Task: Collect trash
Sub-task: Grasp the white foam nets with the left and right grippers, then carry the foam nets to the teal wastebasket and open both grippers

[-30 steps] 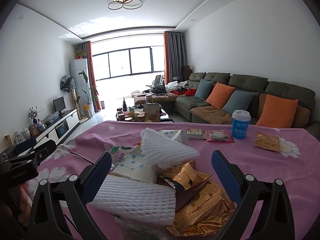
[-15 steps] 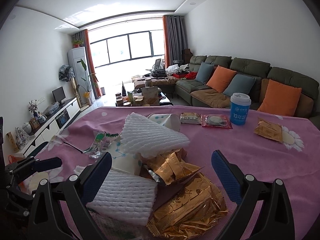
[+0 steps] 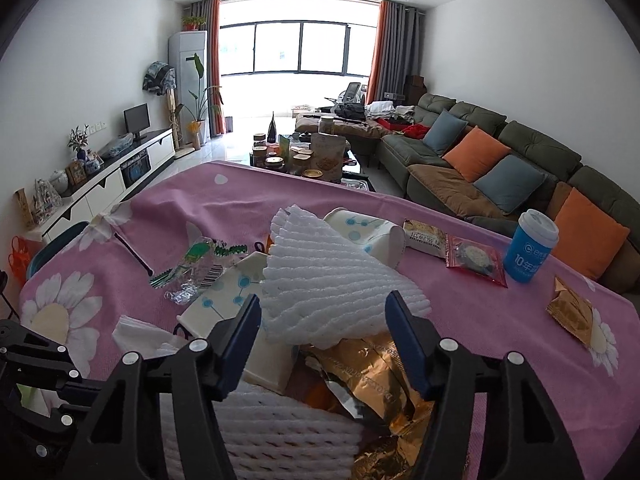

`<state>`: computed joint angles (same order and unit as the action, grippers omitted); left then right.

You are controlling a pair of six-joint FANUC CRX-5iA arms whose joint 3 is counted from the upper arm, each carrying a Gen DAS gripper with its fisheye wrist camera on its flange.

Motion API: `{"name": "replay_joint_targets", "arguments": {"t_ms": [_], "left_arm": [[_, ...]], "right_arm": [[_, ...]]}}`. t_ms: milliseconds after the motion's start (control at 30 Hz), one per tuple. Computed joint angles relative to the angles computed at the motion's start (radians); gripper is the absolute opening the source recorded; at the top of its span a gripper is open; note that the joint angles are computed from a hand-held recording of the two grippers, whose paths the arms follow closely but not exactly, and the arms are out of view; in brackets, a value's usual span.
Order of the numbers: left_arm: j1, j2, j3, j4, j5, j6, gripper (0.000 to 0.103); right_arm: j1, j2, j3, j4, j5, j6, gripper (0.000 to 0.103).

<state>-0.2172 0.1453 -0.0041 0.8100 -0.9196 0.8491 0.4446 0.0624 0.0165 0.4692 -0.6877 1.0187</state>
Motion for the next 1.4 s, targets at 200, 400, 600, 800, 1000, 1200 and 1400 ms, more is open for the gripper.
{"name": "replay_joint_targets", "arguments": {"t_ms": [200,400,600,800,1000,1200,1400], "left_arm": [[0.015,0.001,-0.008,0.046,-0.022,-0.018,0.006],[0.034,-0.021,-0.035,0.112,-0.009,-0.071,0.006],[0.069,-0.073,-0.07,0.167,0.016,-0.112,0.006],[0.143,-0.155,-0.119,0.206,0.034,-0.144,0.006],[0.271,-0.261,-0.178,0.191,0.063,-0.133,0.006],[0.434,-0.332,-0.22,0.124,0.089,-0.052,0.006],[0.57,-0.361,-0.231,0.028,0.107,0.042,0.006]], "right_arm": [[-0.023,-0.01,0.012,-0.067,0.005,0.018,0.015],[-0.027,-0.059,-0.029,-0.026,0.069,-0.04,0.012],[-0.016,-0.11,-0.034,-0.058,0.114,-0.024,0.012],[0.007,-0.137,0.002,-0.176,0.152,0.069,0.012],[0.033,-0.09,0.138,-0.458,0.121,0.311,0.012],[0.046,0.041,0.341,-0.719,0.013,0.527,0.012],[0.053,0.217,0.591,-0.898,-0.132,0.638,0.012]]}}
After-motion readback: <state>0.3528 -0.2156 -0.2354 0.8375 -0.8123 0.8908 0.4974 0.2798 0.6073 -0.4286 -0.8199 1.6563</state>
